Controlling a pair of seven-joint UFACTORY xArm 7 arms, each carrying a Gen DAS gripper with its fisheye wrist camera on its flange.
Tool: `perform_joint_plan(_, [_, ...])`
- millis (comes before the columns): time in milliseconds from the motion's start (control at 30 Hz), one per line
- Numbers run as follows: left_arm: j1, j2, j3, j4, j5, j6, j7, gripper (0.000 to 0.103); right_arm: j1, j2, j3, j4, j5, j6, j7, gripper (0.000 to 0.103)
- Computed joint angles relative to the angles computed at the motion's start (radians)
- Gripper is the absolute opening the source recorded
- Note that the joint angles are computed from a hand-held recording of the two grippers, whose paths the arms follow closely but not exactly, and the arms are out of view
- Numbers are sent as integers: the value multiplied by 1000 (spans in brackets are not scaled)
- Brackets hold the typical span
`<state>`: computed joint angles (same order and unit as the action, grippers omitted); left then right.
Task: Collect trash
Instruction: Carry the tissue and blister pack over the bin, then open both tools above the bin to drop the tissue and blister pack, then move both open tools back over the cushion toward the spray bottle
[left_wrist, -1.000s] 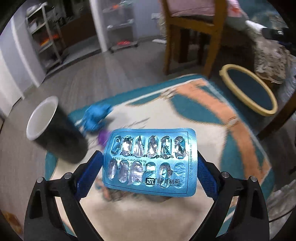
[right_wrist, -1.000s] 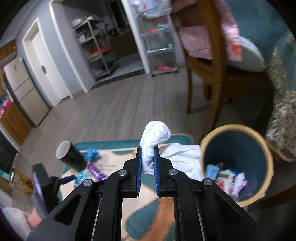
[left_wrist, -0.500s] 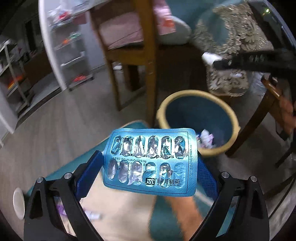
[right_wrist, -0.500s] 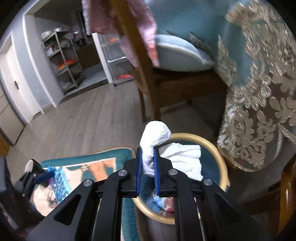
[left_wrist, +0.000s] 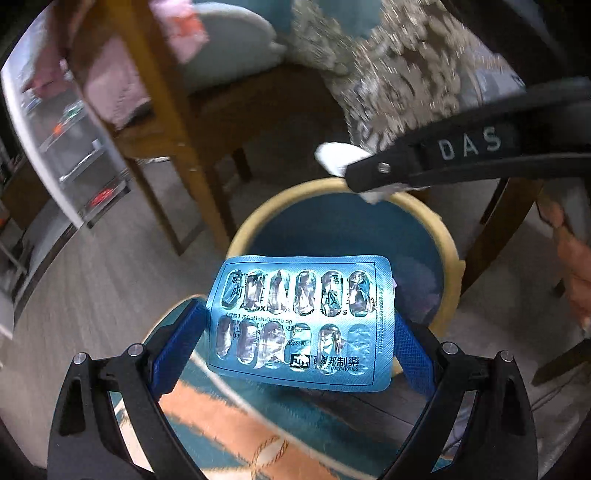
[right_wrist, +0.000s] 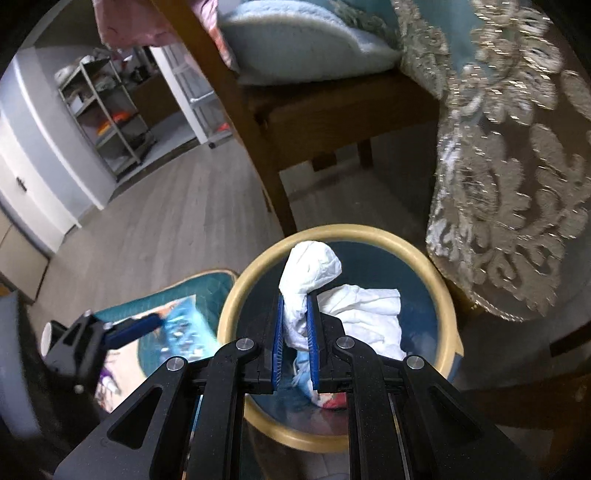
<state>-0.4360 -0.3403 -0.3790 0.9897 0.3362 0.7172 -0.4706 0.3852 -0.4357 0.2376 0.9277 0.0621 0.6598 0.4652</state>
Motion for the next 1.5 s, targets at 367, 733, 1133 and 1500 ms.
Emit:
perform_joint_plan(367, [9,77,37,0,2,-122,-20,97,-8,-13,-16,-25,22,-42,16,29])
perform_joint_plan(733, [14,52,44,-16,2,-104,-50,97,-11,-15,-12,-17,28,-23,37,33])
perform_joint_plan(1133, [31,-185,63,-105,-112,10,-13,97,-5,-15,43,43,-27,-23,95,87])
perform_joint_plan(1500, [92,-653,103,-195,-203,396,119,97,47,122,162,231,-180,-1,178,95])
